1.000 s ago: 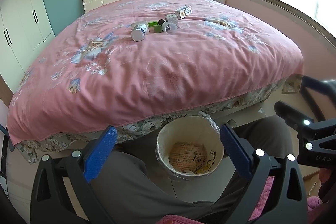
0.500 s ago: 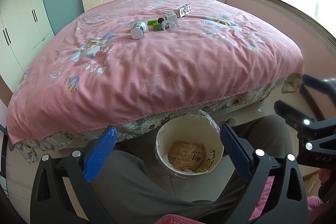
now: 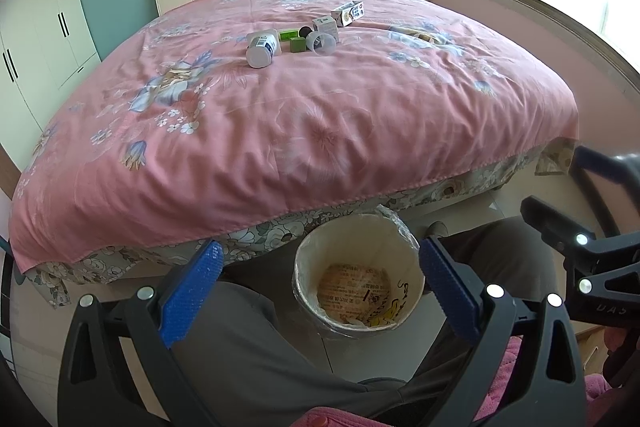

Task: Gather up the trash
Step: 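Grasp the white yogurt cup with the left tool while the right tool grasps the clear plastic cup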

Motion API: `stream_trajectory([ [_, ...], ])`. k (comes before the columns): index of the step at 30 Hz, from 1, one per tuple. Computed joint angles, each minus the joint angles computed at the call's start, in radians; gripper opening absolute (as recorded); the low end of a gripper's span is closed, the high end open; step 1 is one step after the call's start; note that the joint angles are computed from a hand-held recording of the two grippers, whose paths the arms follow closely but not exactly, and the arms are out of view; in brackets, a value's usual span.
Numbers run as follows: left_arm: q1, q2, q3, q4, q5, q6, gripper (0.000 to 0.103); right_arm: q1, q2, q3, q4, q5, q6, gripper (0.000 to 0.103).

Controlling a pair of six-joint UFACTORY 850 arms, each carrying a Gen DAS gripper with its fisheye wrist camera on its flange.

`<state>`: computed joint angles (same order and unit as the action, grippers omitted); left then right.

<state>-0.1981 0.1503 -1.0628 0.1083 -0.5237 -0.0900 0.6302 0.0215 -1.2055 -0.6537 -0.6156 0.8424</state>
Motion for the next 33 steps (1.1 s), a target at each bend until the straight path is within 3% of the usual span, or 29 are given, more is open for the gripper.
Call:
stream_trajectory([
  [8,0.034,-0.097,-0.127,-0.048,-0.015,0.027,0.1,-0.045,-0.06,-0.094,0.018,0.018,-0.05,0.097],
  [16,0.063,-0.263,-0.349,-0.041,-0.032,0.016,0.1,-0.122,-0.184,-0.295,0.042,0.028,-0.145,0.097],
  [26,0.096,-0.52,-0.665,-0.081,-0.092,0.061,0.1,-0.206,-0.444,-0.668,0.256,0.049,-0.435,0.097],
  [33,0.127,-0.758,-0.968,-0.108,-0.193,0.047,0.1,-0.236,-0.689,-0.986,0.422,-0.027,-0.634,0.097],
])
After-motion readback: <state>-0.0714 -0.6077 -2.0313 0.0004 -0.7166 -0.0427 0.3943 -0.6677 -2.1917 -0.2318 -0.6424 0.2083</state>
